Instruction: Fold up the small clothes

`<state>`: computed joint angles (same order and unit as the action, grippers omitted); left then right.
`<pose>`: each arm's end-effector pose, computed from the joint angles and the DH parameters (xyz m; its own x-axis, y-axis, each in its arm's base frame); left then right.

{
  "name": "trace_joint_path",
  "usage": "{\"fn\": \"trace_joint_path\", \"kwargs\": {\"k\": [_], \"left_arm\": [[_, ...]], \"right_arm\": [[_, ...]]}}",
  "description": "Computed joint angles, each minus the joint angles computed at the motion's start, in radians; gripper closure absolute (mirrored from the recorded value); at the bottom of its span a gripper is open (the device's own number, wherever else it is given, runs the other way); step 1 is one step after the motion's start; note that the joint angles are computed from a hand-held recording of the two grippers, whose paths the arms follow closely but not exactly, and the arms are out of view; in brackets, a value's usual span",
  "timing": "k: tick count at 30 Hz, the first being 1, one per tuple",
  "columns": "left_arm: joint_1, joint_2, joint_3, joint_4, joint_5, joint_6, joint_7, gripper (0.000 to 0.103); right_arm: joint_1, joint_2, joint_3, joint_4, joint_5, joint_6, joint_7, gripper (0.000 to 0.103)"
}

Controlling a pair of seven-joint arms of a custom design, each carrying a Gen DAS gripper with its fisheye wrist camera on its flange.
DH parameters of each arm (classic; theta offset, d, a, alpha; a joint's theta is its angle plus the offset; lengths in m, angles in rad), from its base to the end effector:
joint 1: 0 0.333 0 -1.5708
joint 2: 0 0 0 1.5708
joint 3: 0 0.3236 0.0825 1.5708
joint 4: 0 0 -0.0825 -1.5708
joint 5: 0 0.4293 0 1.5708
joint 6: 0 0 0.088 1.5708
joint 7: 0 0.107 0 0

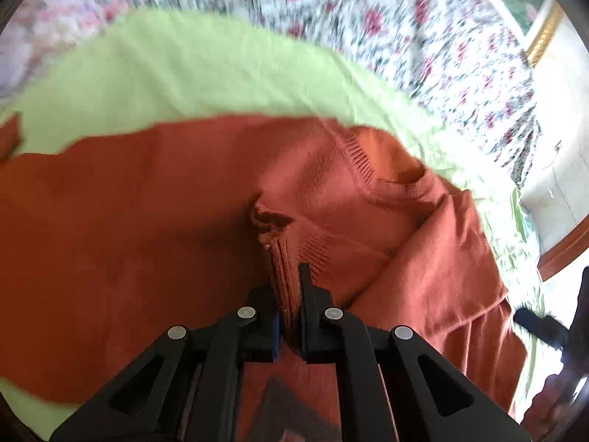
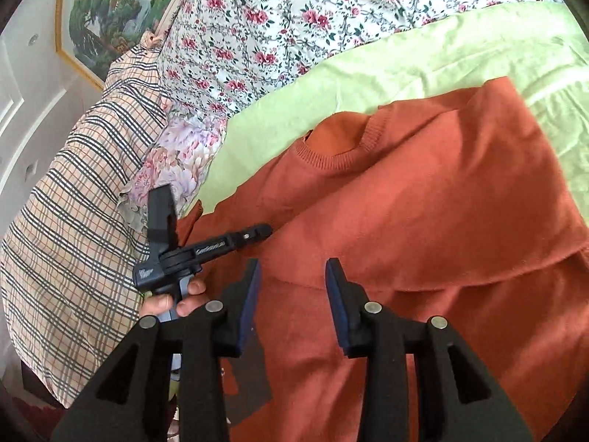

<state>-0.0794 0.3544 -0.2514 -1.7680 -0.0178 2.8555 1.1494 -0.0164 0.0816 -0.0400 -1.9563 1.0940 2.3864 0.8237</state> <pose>0.7013 -0.2184 0.4396 0.0218 -0.9297 0.3678 -0.7827 -0.2448 -0.5723 0.6500 -0.0279 0.4631 0.1805 -0.7896 -0.5865 -0.8209 0.2075 -0.5321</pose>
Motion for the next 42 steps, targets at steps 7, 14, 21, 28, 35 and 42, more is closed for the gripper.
{"fn": "trace_joint_path", "kwargs": {"k": [7, 14, 21, 28, 35, 42], "left_arm": [[0.165, -0.06, -0.174, -0.118, -0.313, 0.007, 0.302, 0.073], [0.107, 0.105, -0.122, 0.15, -0.339, -0.194, 0.435, 0.066], [-0.092, -0.047, 0.123, -0.079, -0.009, 0.147, 0.018, 0.098], [0.183, -0.01, -0.158, -0.085, -0.261, 0.064, 0.202, 0.076], [0.012, -0.009, 0.029, -0.041, -0.094, 0.053, 0.067, 0.098], [-0.037, -0.046, 0.09, -0.093, 0.067, 0.104, -0.065, 0.1]], "right_arm": [[-0.016, -0.034, -0.026, -0.043, -0.035, 0.053, 0.005, 0.065], [-0.033, -0.038, -0.035, -0.056, -0.044, 0.072, 0.038, 0.065], [-0.045, -0.041, -0.044, -0.058, -0.055, 0.101, 0.039, 0.063], [-0.07, 0.039, -0.056, 0.022, -0.198, 0.165, 0.141, 0.057], [-0.09, 0.237, -0.056, 0.262, -0.502, 0.136, 0.3, 0.036], [-0.118, 0.403, -0.015, 0.452, -0.651, 0.054, 0.339, 0.089]]}}
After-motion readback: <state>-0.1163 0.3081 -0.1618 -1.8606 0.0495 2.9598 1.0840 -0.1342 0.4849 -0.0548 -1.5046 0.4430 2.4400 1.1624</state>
